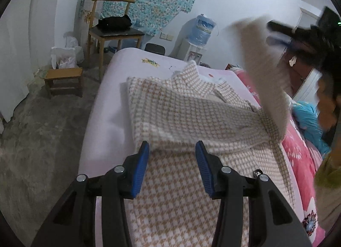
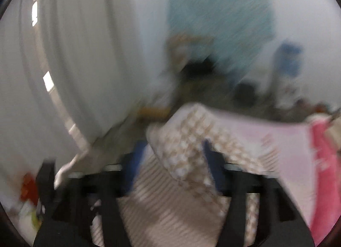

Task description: Fold large clothes

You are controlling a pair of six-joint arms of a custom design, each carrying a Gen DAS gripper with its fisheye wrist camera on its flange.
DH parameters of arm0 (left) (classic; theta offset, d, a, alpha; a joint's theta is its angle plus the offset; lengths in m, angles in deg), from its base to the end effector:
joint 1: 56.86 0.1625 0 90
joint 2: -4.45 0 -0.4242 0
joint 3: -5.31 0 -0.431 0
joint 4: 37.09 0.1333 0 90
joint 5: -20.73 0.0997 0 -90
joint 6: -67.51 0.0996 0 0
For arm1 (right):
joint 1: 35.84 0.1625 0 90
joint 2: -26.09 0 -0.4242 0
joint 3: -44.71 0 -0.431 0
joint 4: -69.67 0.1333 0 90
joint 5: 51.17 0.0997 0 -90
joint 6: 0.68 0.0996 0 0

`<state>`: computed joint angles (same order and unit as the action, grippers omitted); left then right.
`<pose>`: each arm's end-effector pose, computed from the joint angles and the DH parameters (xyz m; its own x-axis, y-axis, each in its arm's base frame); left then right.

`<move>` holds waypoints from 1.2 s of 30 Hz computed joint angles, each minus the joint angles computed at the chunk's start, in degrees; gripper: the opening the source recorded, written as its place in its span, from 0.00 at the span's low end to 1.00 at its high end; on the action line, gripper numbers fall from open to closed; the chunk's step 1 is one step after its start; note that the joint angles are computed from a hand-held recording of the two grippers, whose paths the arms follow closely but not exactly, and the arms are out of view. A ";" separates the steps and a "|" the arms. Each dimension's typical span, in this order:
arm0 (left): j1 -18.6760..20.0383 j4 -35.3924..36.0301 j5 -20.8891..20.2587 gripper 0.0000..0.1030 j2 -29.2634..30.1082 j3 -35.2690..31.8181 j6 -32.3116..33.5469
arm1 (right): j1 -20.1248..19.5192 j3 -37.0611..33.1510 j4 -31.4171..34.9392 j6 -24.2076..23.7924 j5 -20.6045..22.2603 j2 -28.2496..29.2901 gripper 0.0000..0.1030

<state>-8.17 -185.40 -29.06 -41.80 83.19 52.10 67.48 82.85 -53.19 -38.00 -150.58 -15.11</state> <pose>-0.3688 -0.7190 0.2197 -0.8942 0.0978 -0.4368 0.3654 0.7231 -0.5861 0.3184 -0.8371 0.4438 -0.6679 -0.5843 0.4610 -0.7438 0.5455 -0.3863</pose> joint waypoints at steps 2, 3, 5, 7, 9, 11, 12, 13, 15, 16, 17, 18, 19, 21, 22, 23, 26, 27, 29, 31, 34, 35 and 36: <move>0.14 0.19 -0.92 0.43 -0.42 0.41 -0.33 | -0.45 1.40 3.97 -0.15 -0.54 -0.21 0.65; 0.33 0.08 -1.88 0.43 -0.57 0.48 -0.28 | -0.68 2.36 3.96 -0.03 -0.98 -0.65 0.65; 0.79 -0.39 -3.90 0.43 -0.52 0.14 0.07 | -1.89 3.80 3.23 1.49 -1.43 -2.04 0.67; 1.47 -0.49 -6.27 0.43 0.18 -1.23 0.49 | -3.08 3.80 2.69 4.47 -1.71 -3.03 0.68; 2.24 0.40 -8.65 0.43 1.74 -4.01 0.85 | -5.08 1.98 2.68 8.74 -2.70 -3.59 0.68; 3.11 1.71 -10.79 0.43 3.65 -7.26 0.94 | -6.75 -0.67 2.57 12.30 -5.16 -3.25 0.68; 3.79 3.14 -12.04 0.43 5.30 -10.08 0.67 | -7.17 -0.76 1.96 13.67 -6.43 -3.57 0.68; 4.42 4.73 -12.63 0.43 6.93 -12.87 0.06 | -7.95 -1.99 1.72 14.99 -7.64 -3.30 0.68; 5.85 8.64 -13.63 0.43 10.82 -19.59 -1.91 | -9.48 -1.76 0.54 16.91 -8.54 -3.76 0.68; 6.46 11.24 -13.44 0.43 13.03 -23.45 -3.05 | -10.32 -2.44 0.63 18.37 -8.72 -3.63 0.68; 7.03 14.89 -12.76 0.43 15.75 -28.23 -3.89 | -11.17 -3.59 1.30 19.83 -8.57 -3.24 0.68; 7.46 18.64 -11.87 0.43 18.27 -32.72 -4.31 | -11.79 -3.14 1.41 20.78 -8.30 -3.70 0.68; 7.74 23.03 -10.42 0.43 21.02 -37.64 -4.96 | -12.37 -3.94 2.01 21.79 -8.03 -3.35 0.67; 8.32 30.14 -9.05 0.41 25.65 -45.95 -6.21 | -13.38 -4.22 2.68 22.87 -7.30 -3.41 0.65; 8.47 32.17 -8.73 0.41 27.04 -48.32 -6.85 | -13.74 -4.75 3.10 23.23 -7.00 -3.17 0.65; 8.41 33.08 -8.09 0.40 28.11 -49.97 -6.94 | -14.15 -5.16 3.43 23.51 -6.71 -2.86 0.65; 7.56 33.81 -5.03 0.15 29.49 -51.56 -4.95 | -15.51 -5.81 4.14 23.50 -5.70 -2.50 0.63; 7.22 32.41 -4.18 0.08 29.29 -50.84 -3.62 | -15.99 -5.73 4.32 23.51 -5.23 -2.62 0.62; 6.12 28.65 -2.55 0.07 27.36 -47.22 -1.01 | -16.51 -7.51 5.27 23.84 -4.25 -1.43 0.62; 5.09 22.27 -1.34 0.07 24.63 -41.96 2.22 | -16.88 -8.33 5.62 23.48 -3.68 -0.99 0.62; 3.99 14.43 0.76 0.07 19.93 -33.24 4.19 | -16.65 -10.55 6.40 21.93 -3.48 0.38 0.62; 4.03 14.22 2.05 0.07 19.01 -31.42 3.59 | -16.47 -11.72 6.58 21.09 -4.12 1.25 0.62; 4.25 14.93 2.53 0.07 18.86 -30.96 2.96 | -16.33 -12.65 6.70 20.43 -4.68 1.99 0.62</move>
